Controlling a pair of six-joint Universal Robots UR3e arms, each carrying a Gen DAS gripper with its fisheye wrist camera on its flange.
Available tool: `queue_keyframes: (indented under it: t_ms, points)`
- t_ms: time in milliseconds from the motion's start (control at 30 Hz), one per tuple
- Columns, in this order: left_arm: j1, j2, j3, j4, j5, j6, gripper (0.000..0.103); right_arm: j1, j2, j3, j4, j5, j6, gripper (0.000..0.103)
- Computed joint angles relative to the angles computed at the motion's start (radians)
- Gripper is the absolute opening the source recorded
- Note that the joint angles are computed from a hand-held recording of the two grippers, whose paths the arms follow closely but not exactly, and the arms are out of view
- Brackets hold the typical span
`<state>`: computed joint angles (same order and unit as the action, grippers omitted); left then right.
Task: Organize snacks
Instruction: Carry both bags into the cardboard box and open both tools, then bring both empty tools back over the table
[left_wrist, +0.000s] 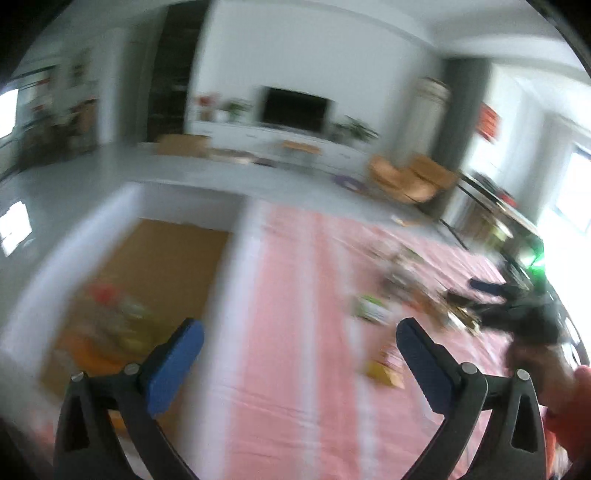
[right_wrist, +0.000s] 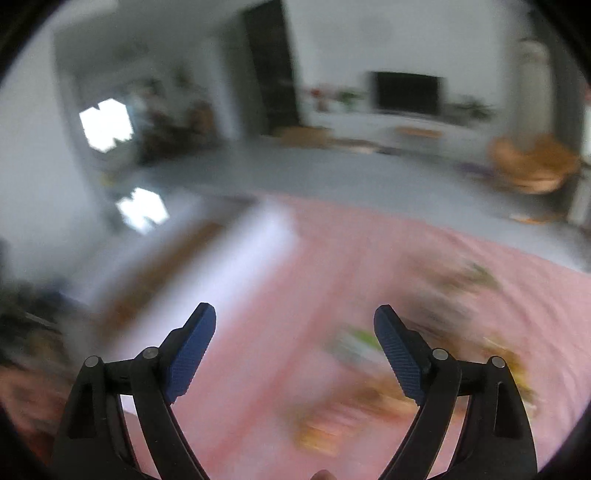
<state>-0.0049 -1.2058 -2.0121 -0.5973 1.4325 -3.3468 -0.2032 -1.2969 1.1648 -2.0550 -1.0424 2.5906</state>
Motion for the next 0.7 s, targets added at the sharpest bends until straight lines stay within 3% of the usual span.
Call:
queue_keyframes:
  t_ms: [100, 133, 167, 267, 367, 467, 600, 700]
  points:
    - [-0.217, -0.299, 0.085, 0.11, 0.05, -0.058, 0.103, -0.147, -0.035, 0.314, -0.235, -0.197, -0.11, 0.09]
    - [-0.28, -0.404, 0.142, 0.122, 0.094, -0.091, 0.103, -0.201, -0.037, 0.397, -0.308, -0.221, -0.134, 0.09]
    - [-0.311, -0.509, 0.186, 0.126, 0.075, -0.062, 0.103, -0.266, -0.03, 0.457, -0.357, -0.237, -0.154, 0.09]
    - [-0.41, -0.749, 0.347, 0.128, 0.183, -0.084, 0.103, -0.387, -0.009, 0.499, -0.39, -0.228, -0.17, 0.09]
    - [-0.447, -0.886, 0.465, 0.103, 0.232, -0.083, 0.103, -0.445, 0.009, 0.526, -0.443, -0.213, -0.173, 0.09]
    - [-0.429, -0.937, 0.526, 0.059, 0.224, -0.093, 0.103, -0.466, 0.021, 0.54, -0.473, -0.177, -0.161, 0.091]
    - [-0.448, -0.99, 0.59, 0.042, 0.289, -0.105, 0.103, -0.468, 0.015, 0.544, -0.448, -0.153, -0.127, 0.093]
    - [-0.456, -1.046, 0.606, 0.127, 0.318, -0.093, 0.103, -0.444, 0.029, 0.526, -0.44, -0.158, -0.086, 0.094]
